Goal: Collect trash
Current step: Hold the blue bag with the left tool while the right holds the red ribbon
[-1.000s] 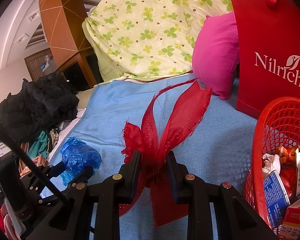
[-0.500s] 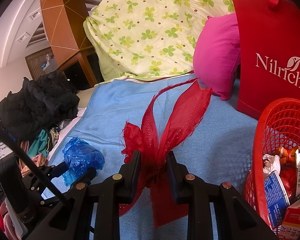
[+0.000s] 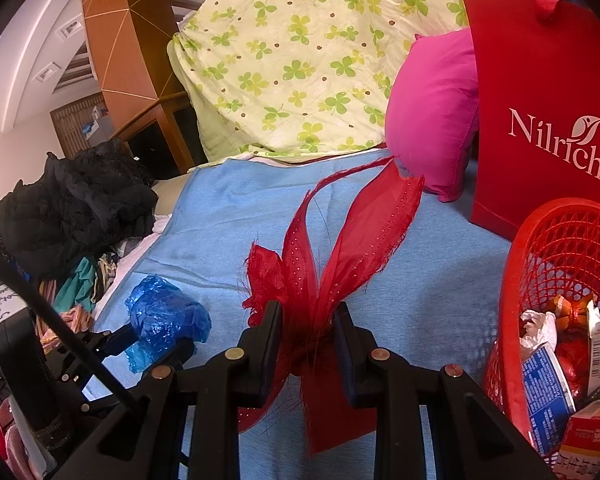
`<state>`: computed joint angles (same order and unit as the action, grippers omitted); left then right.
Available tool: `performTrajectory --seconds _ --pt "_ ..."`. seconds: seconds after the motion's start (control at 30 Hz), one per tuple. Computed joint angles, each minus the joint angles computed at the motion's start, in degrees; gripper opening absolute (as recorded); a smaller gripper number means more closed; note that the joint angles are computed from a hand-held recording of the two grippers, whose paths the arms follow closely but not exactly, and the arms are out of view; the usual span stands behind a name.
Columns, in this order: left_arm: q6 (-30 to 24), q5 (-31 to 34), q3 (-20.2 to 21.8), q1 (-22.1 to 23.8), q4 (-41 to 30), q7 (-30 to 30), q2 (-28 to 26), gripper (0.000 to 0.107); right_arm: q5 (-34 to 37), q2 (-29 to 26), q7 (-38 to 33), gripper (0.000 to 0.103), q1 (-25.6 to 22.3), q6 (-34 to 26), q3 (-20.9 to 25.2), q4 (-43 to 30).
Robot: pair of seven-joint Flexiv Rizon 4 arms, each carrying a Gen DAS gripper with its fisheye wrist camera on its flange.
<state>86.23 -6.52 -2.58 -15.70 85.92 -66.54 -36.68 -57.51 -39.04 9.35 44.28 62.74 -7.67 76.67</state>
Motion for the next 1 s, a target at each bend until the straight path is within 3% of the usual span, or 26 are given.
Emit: performTrajectory --seconds 0.4,1.0 --pt "0.62 0.27 -0.93 0.63 0.55 1.58 0.13 0.052 -2.59 0.83 0.58 0.028 0.18 -0.37 -0.2 0.96" --pt "1.09 3.65 8.09 -5.59 0.76 -5.8 0.4 0.052 -3.05 0.92 0.84 0.028 -0.5 -1.55 0.78 1.39"
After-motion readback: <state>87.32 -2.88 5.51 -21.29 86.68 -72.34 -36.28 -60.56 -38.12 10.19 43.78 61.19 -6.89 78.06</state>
